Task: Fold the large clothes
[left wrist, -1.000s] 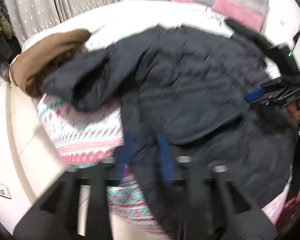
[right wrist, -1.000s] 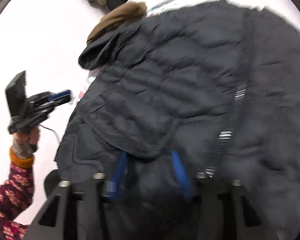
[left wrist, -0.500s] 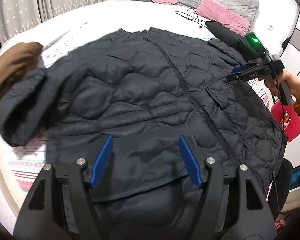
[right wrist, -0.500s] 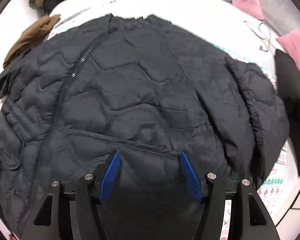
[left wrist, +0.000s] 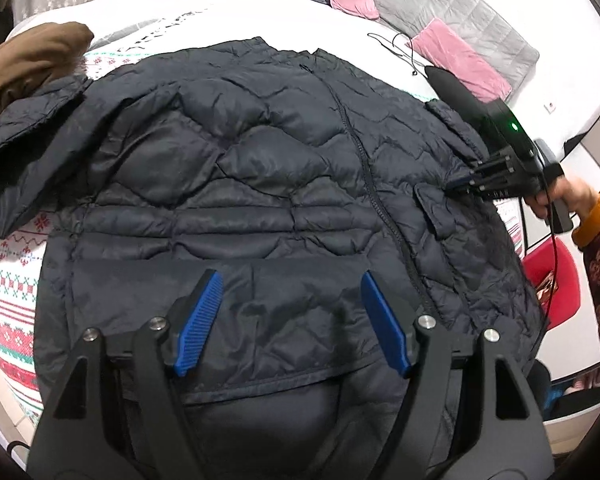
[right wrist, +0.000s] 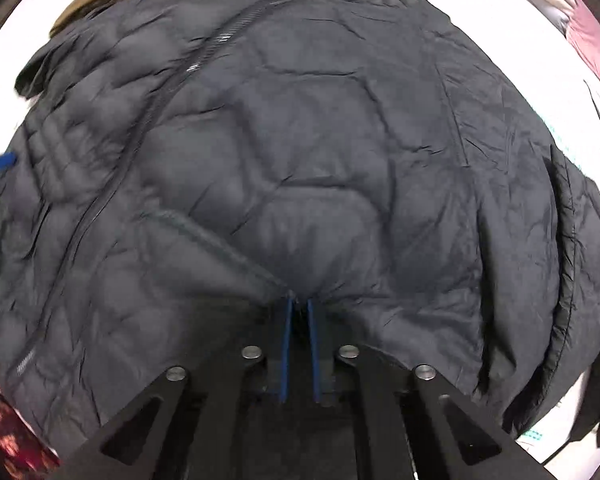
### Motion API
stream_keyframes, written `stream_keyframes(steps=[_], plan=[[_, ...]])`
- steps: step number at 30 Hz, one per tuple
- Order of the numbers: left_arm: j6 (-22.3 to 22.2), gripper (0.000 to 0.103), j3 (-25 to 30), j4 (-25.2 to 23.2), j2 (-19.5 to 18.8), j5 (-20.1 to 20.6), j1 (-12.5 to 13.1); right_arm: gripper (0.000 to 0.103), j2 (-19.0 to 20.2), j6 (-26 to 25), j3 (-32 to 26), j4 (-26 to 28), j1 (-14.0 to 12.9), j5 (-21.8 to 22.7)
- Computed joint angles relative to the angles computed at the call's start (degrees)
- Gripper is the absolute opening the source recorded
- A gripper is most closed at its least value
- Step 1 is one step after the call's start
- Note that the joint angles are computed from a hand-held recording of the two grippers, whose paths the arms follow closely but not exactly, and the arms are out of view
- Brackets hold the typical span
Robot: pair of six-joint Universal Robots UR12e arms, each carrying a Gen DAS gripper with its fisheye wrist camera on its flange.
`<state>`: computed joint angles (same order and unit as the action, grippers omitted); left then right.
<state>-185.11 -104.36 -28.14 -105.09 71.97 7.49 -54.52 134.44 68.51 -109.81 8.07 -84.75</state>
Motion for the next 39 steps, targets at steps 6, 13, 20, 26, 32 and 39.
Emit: stream_keyframes(steps=[6,13,20,26,32,39], plan=[[0.51,0.073,0.01,-1.02,0.61,0.26,-0.55,0.004,-6.08,-3.45,6.48,-4.49,-1.18,2.88],[3.12,0.073,6.42,-6.43,-2.70,-5.75,-2.76,0.017,-9.39,6.18,10.34,-10.97,-5.29,6.12],[6.30,0.073,15.51,-14.11,-9.56,-9.85,-6.38,0.052,-5.90,14.94,8.45,-11.11,-8.25,10.40],[4.16,0.068,21.30,-19.13,-15.09,-7.65,-8.04,0.051,-3.64,16.94,8.52,-11.56,-8.36,12.86],[1.65,0.006,20.26,-15.83,-15.46,-15.81,-6.55,0.013,-4.42,14.01,10.27,-12.80,-9.56,18.04],[10.65,0.004,15.75,-12.63,-11.52,-23.23,-6.27,0.008,-8.30,10.83,13.80,-11.48,-12.74,26.89]])
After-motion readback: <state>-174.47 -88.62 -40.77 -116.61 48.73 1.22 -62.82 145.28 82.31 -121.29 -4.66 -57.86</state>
